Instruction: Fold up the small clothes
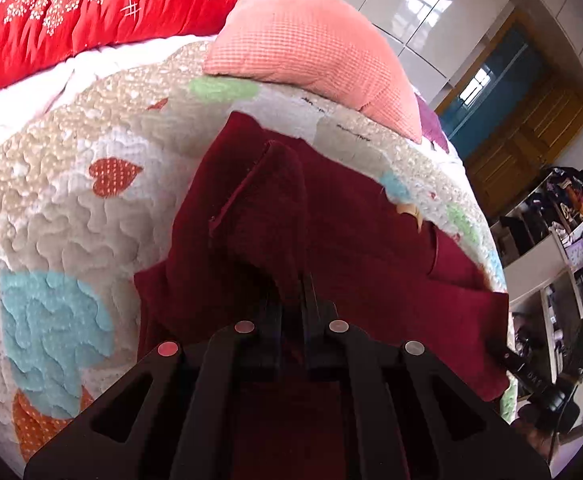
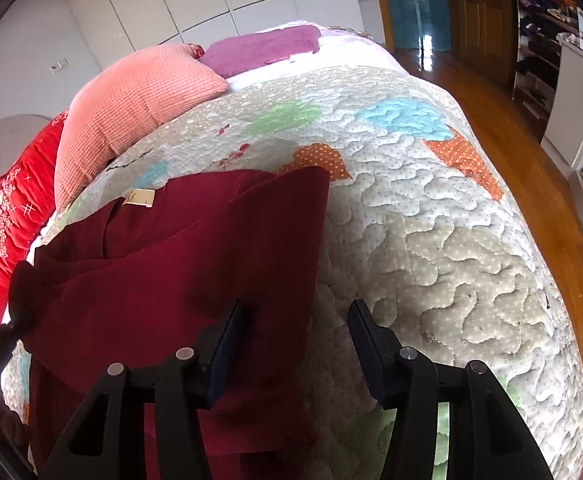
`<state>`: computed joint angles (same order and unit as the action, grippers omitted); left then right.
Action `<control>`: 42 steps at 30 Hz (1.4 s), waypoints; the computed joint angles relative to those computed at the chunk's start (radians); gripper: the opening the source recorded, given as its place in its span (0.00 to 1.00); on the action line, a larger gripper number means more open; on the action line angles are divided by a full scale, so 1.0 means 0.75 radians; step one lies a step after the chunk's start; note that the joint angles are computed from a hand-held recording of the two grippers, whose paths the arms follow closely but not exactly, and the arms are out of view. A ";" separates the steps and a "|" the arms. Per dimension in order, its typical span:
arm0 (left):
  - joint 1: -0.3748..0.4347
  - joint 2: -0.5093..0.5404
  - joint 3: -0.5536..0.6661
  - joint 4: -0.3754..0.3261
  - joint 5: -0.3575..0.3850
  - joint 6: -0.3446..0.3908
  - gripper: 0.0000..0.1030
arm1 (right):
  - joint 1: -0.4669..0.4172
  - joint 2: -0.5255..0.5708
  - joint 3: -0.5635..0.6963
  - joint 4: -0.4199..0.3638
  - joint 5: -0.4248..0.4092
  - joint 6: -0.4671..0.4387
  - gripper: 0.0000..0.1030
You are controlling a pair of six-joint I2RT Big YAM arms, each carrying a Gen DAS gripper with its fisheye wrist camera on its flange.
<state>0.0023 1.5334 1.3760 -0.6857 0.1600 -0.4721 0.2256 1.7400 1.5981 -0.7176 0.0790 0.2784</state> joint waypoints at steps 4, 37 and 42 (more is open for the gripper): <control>0.012 -0.007 -0.017 0.025 0.023 -0.006 0.06 | 0.022 -0.115 -0.082 0.033 -0.001 -0.024 0.52; 0.010 0.125 0.156 -0.090 -0.153 0.090 0.16 | 0.068 0.165 0.262 -0.063 0.183 -0.203 0.43; 0.012 0.026 0.056 -0.061 -0.145 0.122 0.16 | 0.119 -0.071 -0.052 0.052 0.083 -0.281 0.46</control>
